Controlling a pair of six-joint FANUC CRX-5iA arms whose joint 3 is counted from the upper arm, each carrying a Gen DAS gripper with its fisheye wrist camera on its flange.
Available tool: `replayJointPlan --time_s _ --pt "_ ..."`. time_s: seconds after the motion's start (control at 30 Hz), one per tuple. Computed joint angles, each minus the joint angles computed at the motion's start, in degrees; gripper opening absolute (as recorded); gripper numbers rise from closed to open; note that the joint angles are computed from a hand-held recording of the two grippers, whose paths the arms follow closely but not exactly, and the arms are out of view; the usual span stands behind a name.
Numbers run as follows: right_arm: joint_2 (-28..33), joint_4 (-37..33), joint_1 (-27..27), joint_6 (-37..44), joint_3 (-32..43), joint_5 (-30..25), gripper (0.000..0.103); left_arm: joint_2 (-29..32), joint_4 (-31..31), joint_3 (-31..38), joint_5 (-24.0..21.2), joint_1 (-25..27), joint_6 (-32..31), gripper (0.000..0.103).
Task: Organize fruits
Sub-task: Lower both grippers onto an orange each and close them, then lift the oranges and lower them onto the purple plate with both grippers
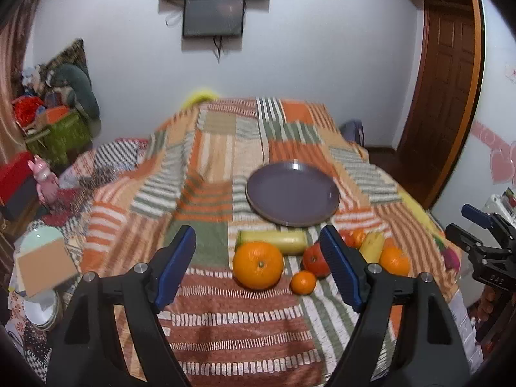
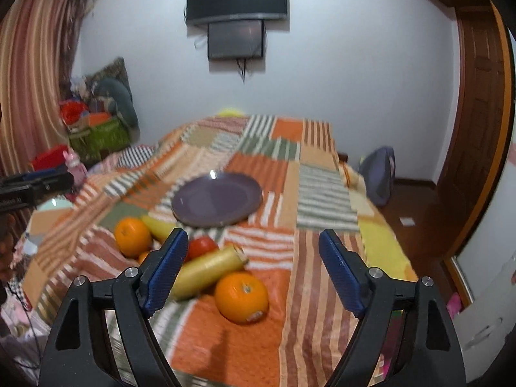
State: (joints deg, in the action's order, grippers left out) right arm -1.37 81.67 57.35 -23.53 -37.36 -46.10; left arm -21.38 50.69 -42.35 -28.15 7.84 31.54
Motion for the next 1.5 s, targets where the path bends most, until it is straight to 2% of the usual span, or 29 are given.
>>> replayJointPlan --time_s 0.13,0.37,0.77,0.87,1.0,1.07,1.1,1.17,1.27,1.37,1.5 --pt "1.0 -4.1 -1.4 2.9 0.2 4.5 0.082 4.4 -4.0 2.1 -1.6 0.2 2.1 0.081" --pt "3.7 -10.5 -4.1 5.6 1.1 11.0 0.082 11.9 -12.4 6.7 -5.1 0.4 9.2 0.081" --pt "6.7 -18.5 -5.4 10.5 3.1 16.8 0.083 20.7 -18.3 12.8 -7.4 -1.8 16.6 0.081" --pt "7.4 -19.7 -5.5 11.3 3.7 16.8 0.082 22.4 -20.0 14.3 -7.6 -2.4 18.7 0.081" --pt "7.7 -19.9 -6.0 12.0 3.6 17.9 0.082 23.9 -19.3 14.9 -7.2 -2.7 19.1 0.081" --pt "7.8 -20.0 -6.5 12.3 3.6 19.0 0.077 24.3 -18.4 14.9 -6.9 -2.8 18.6 0.081" --pt "7.8 -20.2 -6.7 12.7 3.6 19.5 0.071 24.4 -17.7 14.7 -6.6 -2.9 18.1 0.08" --pt "7.6 -20.4 -7.3 13.3 3.3 21.8 0.064 24.6 -16.8 14.6 -6.3 -3.0 17.4 0.075" --pt "7.7 -20.4 -7.2 13.6 3.5 21.7 0.063 24.6 -17.6 14.7 -5.7 -3.1 18.3 0.07" --pt "7.6 -20.4 -7.2 13.4 3.4 21.8 0.063 24.6 -16.8 14.8 -6.8 -2.7 17.8 0.07" --pt "7.6 -20.6 -6.5 13.6 4.1 18.9 0.062 23.8 -17.7 14.8 -7.4 -2.5 18.4 0.07"
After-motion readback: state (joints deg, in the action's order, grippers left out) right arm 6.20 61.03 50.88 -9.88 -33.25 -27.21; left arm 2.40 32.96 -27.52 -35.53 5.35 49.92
